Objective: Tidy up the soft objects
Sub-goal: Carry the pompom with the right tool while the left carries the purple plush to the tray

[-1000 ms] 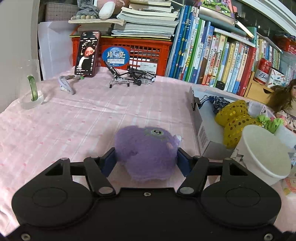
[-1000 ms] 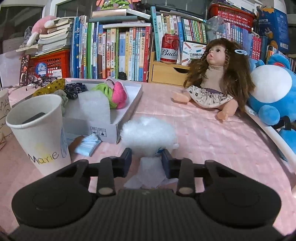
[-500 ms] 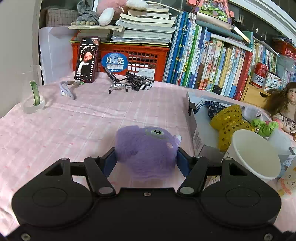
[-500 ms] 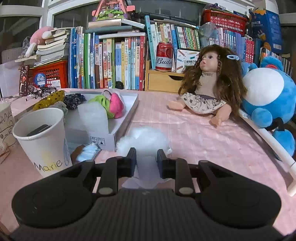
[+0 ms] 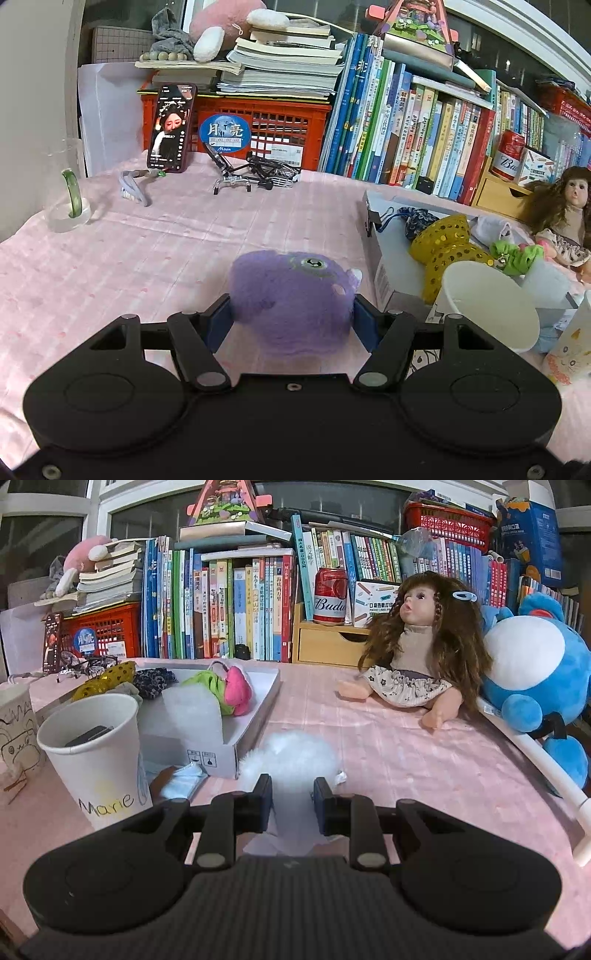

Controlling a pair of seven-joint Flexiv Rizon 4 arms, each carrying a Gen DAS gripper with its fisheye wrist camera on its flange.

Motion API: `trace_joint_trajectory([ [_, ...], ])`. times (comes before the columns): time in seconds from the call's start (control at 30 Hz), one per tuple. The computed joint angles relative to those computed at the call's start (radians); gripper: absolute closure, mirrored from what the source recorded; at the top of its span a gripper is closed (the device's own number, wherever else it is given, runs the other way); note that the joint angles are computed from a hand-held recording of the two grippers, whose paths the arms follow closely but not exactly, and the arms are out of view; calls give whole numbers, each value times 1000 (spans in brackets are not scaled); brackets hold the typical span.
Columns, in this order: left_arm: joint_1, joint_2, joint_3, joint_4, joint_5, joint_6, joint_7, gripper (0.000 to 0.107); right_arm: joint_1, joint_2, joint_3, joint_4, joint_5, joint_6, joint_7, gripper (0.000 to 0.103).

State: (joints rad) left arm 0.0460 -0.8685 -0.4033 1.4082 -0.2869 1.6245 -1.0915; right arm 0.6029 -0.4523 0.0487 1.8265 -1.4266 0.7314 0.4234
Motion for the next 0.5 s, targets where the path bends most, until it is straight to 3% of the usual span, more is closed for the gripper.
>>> trace_joint_trajectory([
  [0.5, 27, 14, -39, 13, 8, 6, 9, 42, -18, 22, -2, -3, -38, 6, 84, 74],
])
